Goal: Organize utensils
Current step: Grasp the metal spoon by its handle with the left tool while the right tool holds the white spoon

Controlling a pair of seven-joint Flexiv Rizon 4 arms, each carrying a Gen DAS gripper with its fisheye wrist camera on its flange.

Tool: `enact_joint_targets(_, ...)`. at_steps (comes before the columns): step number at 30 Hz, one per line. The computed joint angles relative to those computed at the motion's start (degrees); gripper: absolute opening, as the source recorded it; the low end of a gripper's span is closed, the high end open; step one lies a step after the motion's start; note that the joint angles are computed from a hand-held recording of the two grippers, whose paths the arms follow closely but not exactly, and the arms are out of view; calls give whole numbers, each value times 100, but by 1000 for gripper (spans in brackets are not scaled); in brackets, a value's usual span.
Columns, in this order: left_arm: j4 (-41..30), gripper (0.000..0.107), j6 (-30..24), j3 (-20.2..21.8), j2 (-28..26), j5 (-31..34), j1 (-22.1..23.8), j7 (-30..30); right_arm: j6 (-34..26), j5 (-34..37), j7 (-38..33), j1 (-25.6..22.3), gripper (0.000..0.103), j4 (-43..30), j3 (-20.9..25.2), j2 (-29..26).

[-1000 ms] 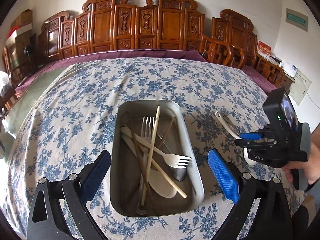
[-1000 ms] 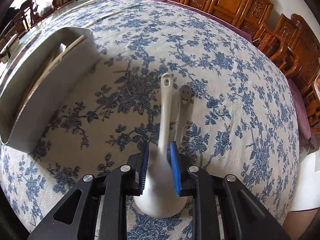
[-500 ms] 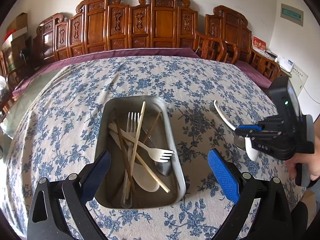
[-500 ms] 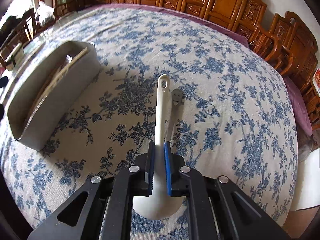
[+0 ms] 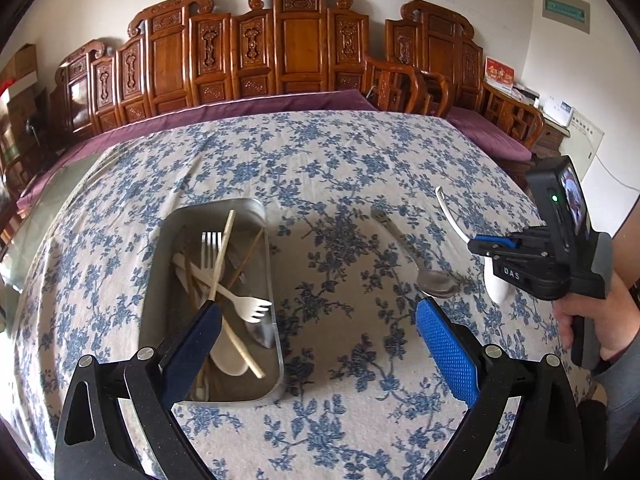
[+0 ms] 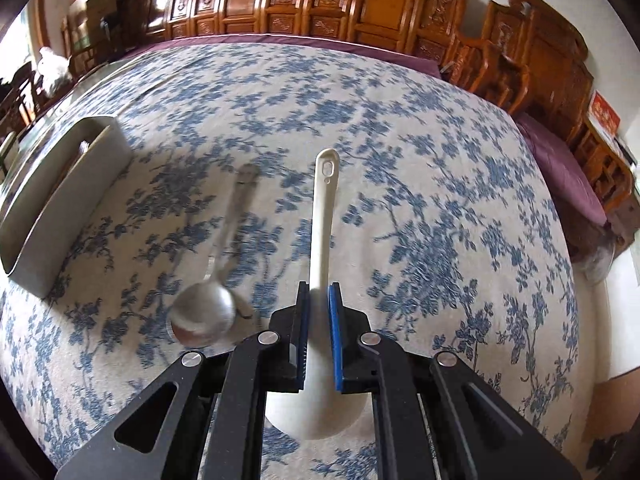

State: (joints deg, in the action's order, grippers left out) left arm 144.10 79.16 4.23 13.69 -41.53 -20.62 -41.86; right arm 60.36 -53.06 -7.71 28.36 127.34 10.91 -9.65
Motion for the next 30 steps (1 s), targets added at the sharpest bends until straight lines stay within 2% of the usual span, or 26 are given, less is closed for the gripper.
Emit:
enact_joint_targets(5, -50, 94, -61, -230, -224, 194, -44, -364, 355, -410, 545, -157, 11, 284, -140, 63)
enact_joint_targets(11, -262, 94, -117, -567, -753, 420, -73, -767, 86, -425, 305, -212, 11, 378, -40, 196)
enact_joint_targets(15, -395, 94, -136, -761, -1007, 636, -89, -1018, 631, -543, 468, -417, 11, 602, -89, 278)
enact_joint_targets(19, -625, 94, -89, -914, -1311, 1464, 51, -1668, 1078, -772, 710, -562, 11, 777, -184, 265)
enact_joint_targets(24, -987, 93, -51, -998, -1667, 1952, 188, -2207, 1386, -1015, 975, -689, 11, 842, -251, 259)
enact_joint_targets(27, -1283, 82, -256, -1008, -1884, 2202, 281, -2553, 1412, -1017, 951, -718, 11, 847, -244, 268)
enact_joint_targets(30, -1631, 65, -539, -996, -2147, 2496, 349, -2903, 1512, -1063, 967, -760, 11, 862, -266, 257)
